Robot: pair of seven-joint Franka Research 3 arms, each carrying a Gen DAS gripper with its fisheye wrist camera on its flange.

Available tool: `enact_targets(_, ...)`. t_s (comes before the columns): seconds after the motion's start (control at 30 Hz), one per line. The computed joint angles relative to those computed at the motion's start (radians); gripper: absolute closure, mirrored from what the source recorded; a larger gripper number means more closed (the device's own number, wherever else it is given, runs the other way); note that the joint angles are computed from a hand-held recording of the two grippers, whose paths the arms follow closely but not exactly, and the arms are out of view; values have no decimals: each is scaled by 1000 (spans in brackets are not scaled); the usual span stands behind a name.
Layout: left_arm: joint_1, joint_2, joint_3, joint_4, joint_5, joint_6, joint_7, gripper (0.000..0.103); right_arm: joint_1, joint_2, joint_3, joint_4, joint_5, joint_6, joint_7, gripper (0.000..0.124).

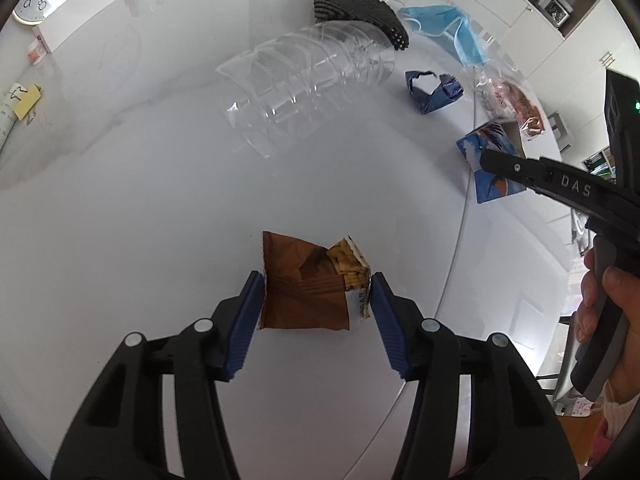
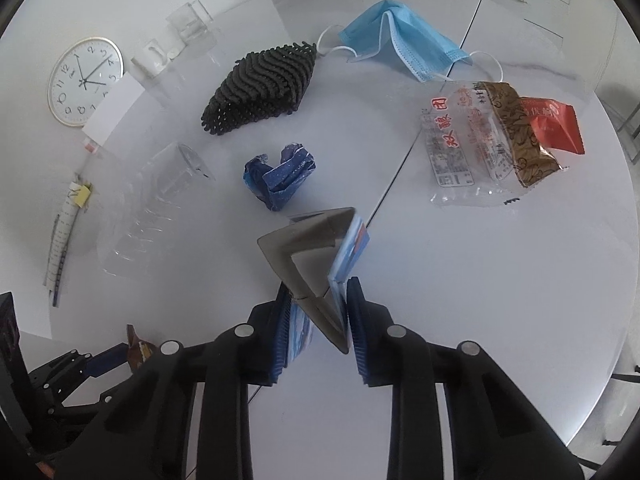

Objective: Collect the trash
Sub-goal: 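Grasp the brown wrapper with the left tool while the right tool grasps the grey box, then carry the wrapper and grey box over the wastebasket and release them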

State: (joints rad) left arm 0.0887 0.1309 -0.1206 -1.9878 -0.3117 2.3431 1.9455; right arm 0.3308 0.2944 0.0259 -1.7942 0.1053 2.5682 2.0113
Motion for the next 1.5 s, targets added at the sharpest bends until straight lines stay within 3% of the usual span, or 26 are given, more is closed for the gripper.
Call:
enact_targets(0.3,-23,-47,-8,-2,10,3,5,50,-36,-121,15,-138,84,69,-60,97)
enact_targets(0.53,-86,-85,-28,2,-2,-11,7,50,-88,-332,3,-368,122,136,-57,97)
enact_targets(0.77,-196,-75,-87,52,-29,2,22,49,-216,-551,-2,-568,2,96,35,97)
enact_targets(1.0,-305,0,-155,155,-8,14,-9,49,-350,-737,-31,-717,-31,47,8,97)
enact_targets(1.2,-381,70,-201,243,43,7,-66,49,-424,-806,-73,-763,-7,24,-89,97)
enact_targets(1.5,-458,183,-226,379,160,-18,-183,49,-470,-792,-139,-756,82,20,-267,97)
